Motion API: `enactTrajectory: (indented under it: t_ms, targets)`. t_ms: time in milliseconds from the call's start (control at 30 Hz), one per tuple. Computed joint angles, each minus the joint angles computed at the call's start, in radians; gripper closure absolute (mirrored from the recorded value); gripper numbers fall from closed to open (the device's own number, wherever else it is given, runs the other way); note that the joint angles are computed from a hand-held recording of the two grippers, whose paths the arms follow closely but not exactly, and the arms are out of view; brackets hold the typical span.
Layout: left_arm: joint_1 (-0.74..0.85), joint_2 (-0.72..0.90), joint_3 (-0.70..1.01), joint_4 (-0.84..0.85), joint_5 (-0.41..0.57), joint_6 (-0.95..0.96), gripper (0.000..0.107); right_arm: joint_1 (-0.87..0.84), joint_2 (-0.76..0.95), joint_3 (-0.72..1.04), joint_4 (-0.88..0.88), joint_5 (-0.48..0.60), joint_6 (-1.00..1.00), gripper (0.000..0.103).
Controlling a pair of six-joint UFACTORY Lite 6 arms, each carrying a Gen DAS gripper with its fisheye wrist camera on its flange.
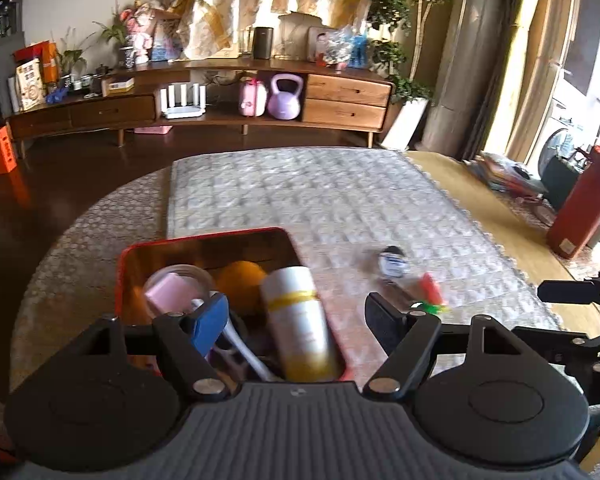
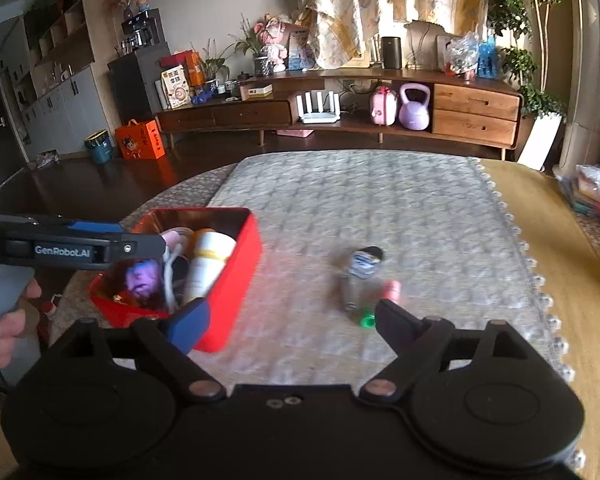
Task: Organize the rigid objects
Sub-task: 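Open both tools to release the card and bottle, then lift them out, then move the left tool to the silver metal file while the right tool reaches the pink marker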
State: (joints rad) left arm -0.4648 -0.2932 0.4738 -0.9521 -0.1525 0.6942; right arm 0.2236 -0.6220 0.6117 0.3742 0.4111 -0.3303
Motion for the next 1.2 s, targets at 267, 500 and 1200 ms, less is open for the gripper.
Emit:
enactTrajectory:
  t_ms: [267,500,1200]
  targets:
    - [-0.191,0.176,0.123,-0.115,-0.120,-0.004,0.024,-0.284,-0.003,-0.047,0.393,0.077,-0.553,0.000]
    - [-0.290,0.444,0.324,-0.206,-0.198,0.005,0.024,-0.438,0.145,-0.019,0.612,0.077,-0.872,0.000]
    - [-0.266,1.118,1.023,-0.766,-0.195,0.508,0.024,-0.300,0.659,0.119,1.504,-0.180,-1.802,0.007]
